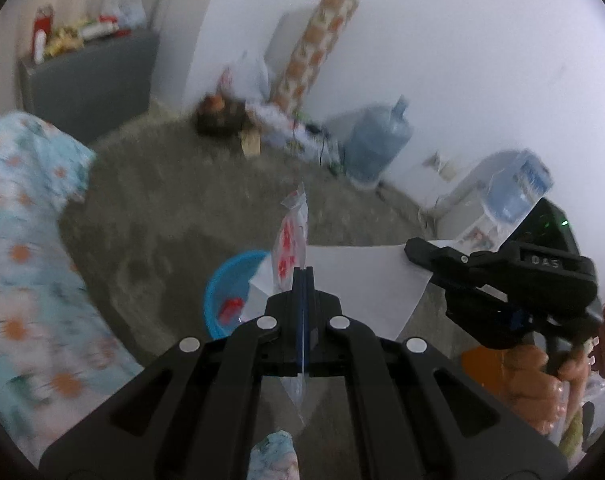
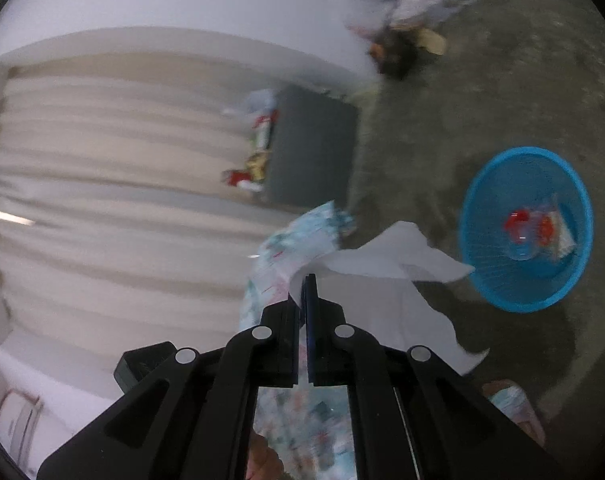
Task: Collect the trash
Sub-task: 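Open both tools above the wastebasket to drop the items, then bring both tools back to the table items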
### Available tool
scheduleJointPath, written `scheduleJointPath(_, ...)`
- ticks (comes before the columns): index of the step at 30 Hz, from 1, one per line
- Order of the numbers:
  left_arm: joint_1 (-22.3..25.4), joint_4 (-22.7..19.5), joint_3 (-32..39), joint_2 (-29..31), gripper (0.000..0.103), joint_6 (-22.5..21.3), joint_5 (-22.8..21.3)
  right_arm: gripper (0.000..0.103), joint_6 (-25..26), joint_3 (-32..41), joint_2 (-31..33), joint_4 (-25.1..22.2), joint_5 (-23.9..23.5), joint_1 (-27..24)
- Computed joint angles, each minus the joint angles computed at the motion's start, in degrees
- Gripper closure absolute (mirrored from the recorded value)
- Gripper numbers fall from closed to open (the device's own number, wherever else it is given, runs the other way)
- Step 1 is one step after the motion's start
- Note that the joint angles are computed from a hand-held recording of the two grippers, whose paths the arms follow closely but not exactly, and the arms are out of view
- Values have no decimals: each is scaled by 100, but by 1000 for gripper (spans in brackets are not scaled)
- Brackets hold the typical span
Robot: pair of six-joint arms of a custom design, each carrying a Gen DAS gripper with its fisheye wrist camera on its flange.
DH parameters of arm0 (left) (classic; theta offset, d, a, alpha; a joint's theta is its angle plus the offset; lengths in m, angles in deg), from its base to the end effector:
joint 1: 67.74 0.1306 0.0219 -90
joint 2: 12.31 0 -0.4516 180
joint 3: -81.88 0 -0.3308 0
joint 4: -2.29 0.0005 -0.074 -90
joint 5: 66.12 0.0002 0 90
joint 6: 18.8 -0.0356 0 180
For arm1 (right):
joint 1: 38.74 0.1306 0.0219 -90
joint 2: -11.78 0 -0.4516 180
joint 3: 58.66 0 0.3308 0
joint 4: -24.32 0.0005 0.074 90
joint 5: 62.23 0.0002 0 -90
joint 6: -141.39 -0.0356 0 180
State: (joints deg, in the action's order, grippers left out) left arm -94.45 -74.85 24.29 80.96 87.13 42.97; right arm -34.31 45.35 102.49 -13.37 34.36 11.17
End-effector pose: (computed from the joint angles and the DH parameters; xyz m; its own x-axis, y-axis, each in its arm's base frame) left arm 0.3594 -0.1944 0.6624 -0.8086 0.1165 -0.5767 0.4142 0.8088 -0.4174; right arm 0.2926 0.3405 0.6129 -0.7107 0.6940 -0.1155 0.2132 0.3690 0.9046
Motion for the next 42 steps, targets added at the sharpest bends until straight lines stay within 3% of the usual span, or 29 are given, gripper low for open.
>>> scheduleJointPath(2,-100,4,-50,236,103,21,27,100,-65,-153,9,-67,-36,-115)
scheduleJointPath(7,-244,14,-187,698,103,90,-13,100,-270,-957,-6,295,-404,-551)
scheduleJointPath(12,-282,60,-270,1148,102,128,-12,99,-316,-1446,202,227,-638,-880)
scheduleJointPath(13,-300,-72,-243,1285,91,98,9,94,-310,-1522,259,156,-687,-943)
scheduleJointPath(14,-309,-207,-186,1396,84,75,34,74,-273,-1605,338,32,-778,-1000)
scheduleJointPath(15,-334,-306,-193,1476,71,82,-66,60,-306,-1653,454,-291,-844,-1044)
scheduleJointPath(16,-359,-304,-243,1495,68,106,-178,47,-412,-1689,495,-522,-836,-1047)
scheduleJointPath(18,-371,-287,-316,1511,64,109,-291,47,-726,-1909,505,-685,-866,-1026)
scheduleJointPath(21,-356,-169,-389,1425,56,101,-288,47,-1116,-2263,339,-501,-780,-900)
scheduleJointPath(25,-379,-82,-258,1316,52,184,-265,45,-1346,-2323,96,-662,-341,-577)
scheduleJointPath(34,-305,-177,333,613,41,163,-11,38,-1133,-990,-11,-2112,910,320)
scheduleJointPath(37,-210,-388,589,251,36,161,-19,37,-798,-105,211,-2828,1312,676)
scheduleJointPath(42,222,-886,943,-411,29,137,-57,36,-14,1284,666,-3515,1661,1109)
